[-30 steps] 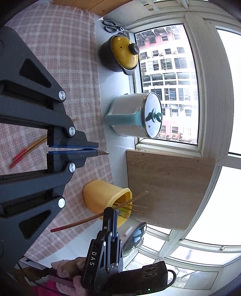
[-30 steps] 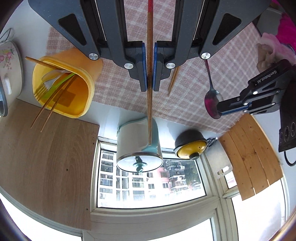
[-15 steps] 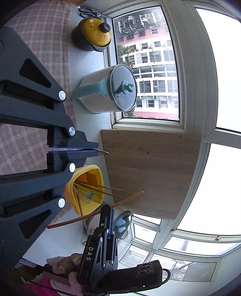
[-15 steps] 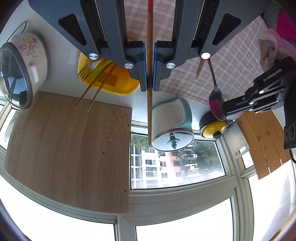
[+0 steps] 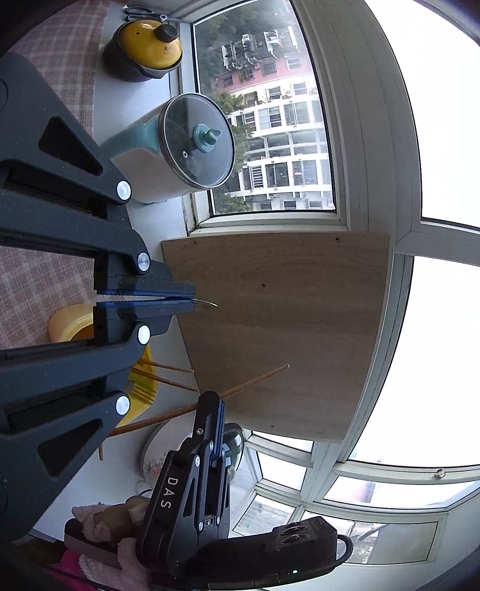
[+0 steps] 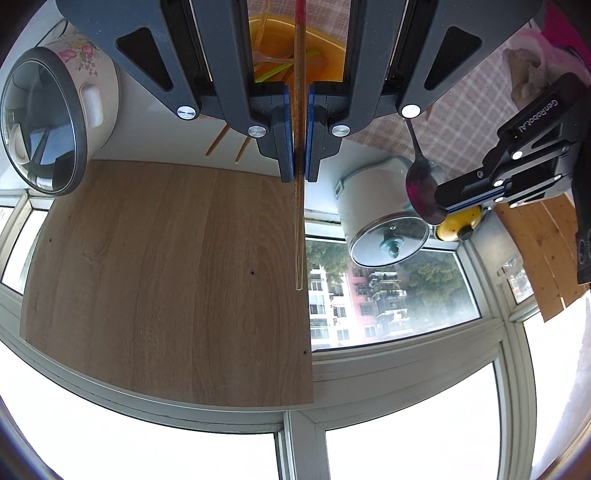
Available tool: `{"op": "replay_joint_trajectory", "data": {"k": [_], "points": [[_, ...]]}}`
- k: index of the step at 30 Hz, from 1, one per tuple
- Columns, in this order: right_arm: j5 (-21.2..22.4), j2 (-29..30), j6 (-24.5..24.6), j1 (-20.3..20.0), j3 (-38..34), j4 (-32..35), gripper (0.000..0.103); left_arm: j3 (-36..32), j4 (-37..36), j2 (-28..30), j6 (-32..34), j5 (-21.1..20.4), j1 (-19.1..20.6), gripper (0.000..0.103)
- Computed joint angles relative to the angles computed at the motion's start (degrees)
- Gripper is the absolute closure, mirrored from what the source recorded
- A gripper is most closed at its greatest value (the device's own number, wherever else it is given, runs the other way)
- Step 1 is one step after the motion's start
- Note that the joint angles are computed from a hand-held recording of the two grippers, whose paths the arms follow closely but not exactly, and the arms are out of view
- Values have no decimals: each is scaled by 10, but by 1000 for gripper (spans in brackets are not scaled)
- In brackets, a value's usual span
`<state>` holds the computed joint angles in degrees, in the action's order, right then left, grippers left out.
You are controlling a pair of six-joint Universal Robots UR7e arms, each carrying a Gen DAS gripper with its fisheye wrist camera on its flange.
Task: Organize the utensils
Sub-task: 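Carry the metal spoon with left tool while right tool carries chopstick to container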
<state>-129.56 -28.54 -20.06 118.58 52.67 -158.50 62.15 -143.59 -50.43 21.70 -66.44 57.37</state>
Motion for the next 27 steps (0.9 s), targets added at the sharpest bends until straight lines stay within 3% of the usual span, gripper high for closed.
{"op": "replay_joint_trajectory", "data": {"k": [9, 27], "points": [[0, 30, -21, -14, -41, -7, 99, -46, 10, 46, 0, 21, 3, 103], [1, 31, -3, -30, -37, 4, 98, -46, 50, 48, -13, 9, 11, 103]]}}
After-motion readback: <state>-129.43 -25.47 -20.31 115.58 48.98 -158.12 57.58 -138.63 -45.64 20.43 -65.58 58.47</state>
